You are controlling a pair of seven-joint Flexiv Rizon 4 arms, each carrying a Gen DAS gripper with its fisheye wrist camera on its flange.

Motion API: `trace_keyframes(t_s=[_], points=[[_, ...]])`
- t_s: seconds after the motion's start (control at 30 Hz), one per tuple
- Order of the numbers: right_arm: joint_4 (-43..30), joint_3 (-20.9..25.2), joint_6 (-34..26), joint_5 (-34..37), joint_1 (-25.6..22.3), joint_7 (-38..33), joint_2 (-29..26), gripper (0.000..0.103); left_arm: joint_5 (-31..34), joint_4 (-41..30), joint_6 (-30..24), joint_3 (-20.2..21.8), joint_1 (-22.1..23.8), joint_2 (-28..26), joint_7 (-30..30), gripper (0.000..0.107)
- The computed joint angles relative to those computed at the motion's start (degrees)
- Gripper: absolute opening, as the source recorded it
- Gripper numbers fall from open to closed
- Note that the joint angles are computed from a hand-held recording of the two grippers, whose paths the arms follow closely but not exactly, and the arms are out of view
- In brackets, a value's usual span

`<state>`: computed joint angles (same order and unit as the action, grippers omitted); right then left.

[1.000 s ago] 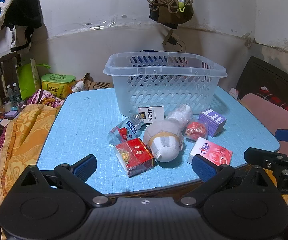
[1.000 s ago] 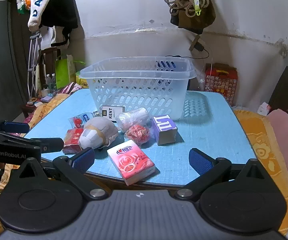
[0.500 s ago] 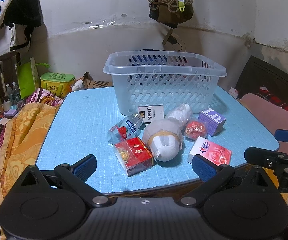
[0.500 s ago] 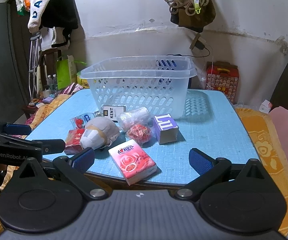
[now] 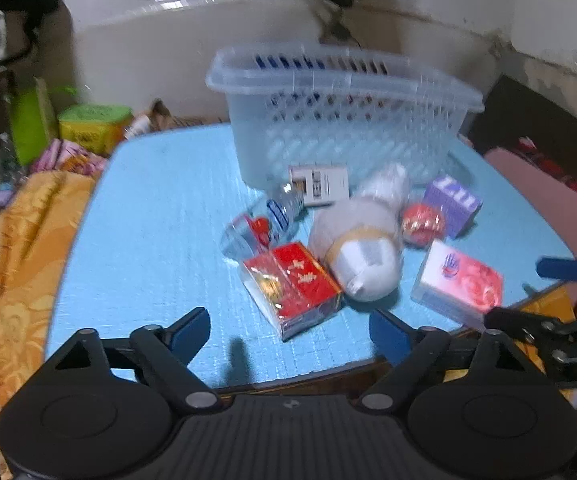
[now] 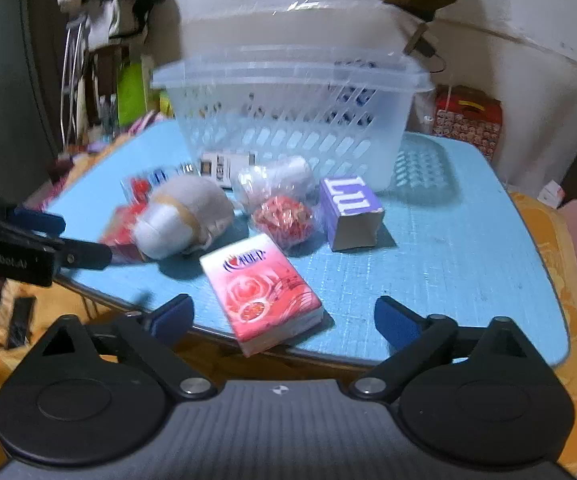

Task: Organize objects
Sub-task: 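Grasp the pink tissue pack with the right tool while the left tool grasps the red cigarette box, then lift both items and drop them into the clear basket, opening both tools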

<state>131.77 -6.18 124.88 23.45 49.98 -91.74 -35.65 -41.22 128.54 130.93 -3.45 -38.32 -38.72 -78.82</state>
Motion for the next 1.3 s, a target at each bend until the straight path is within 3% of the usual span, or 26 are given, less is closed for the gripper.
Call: trace_keyframes(t_s=[0.1,0.17,0.27,0.43,0.5,0.6,0.77,1.1,1.17,1.3], points=[[-0.97,-0.26,-3.08,-1.74,-0.87,0.27,-0.78,0.086,-3.81,-2.52,-3.67,2.10,-1.82,-1.40,5.11,0.082],[-1.15,-0.20,-3.62,-2.95,-1.38,0.82,-1.17,0.086,-2.74,-3.67,-5.67,2.43,-1.05,-2.28,5.57,0.082],[-0.96,-0.96,-2.47,-3.52,-0.68,0.50,-1.68,0.084,-6.96,-6.14,-8.28,5.11,-3.49,-4.02,10.58,0.082],[-0.27,1.68,0.06,-5.89,-3.27,-0.10,-1.81,0.070,-3.00,-7.14,-4.88,4.30,-0.83,-6.36,10.74,0.082],[0.22,2.42,0.34,-6.61,-3.87,-0.60,-1.36,0.061,-0.08,-6.54,-3.72,3.18,1.08,-6.39,9.78,0.075],[-0.41,0.58,-0.24,-4.81,-1.48,-1.84,-1.43,0.060,3.43,-4.63,-2.99,1.51,3.83,-5.31,7.16,0.072],[0.01,2.13,2.81,-4.17,-2.96,-2.23,-0.67,0.060,8.28,-1.87,3.24,0.69,5.54,-4.26,1.96,0.072],[0.47,6.33,15.70,-0.08,-6.62,-4.75,2.61,0.060,13.61,-0.91,13.95,-1.70,8.19,-2.14,-3.66,0.072],[-2.84,4.88,17.16,1.52,-5.58,-8.69,2.58,0.060,13.14,-3.10,14.59,-1.75,8.06,-1.70,-2.63,0.072],[-15.48,-0.41,9.07,5.98,-3.81,-16.52,0.51,0.060,11.16,-13.23,9.20,-2.28,8.97,-2.96,1.57,0.072]])
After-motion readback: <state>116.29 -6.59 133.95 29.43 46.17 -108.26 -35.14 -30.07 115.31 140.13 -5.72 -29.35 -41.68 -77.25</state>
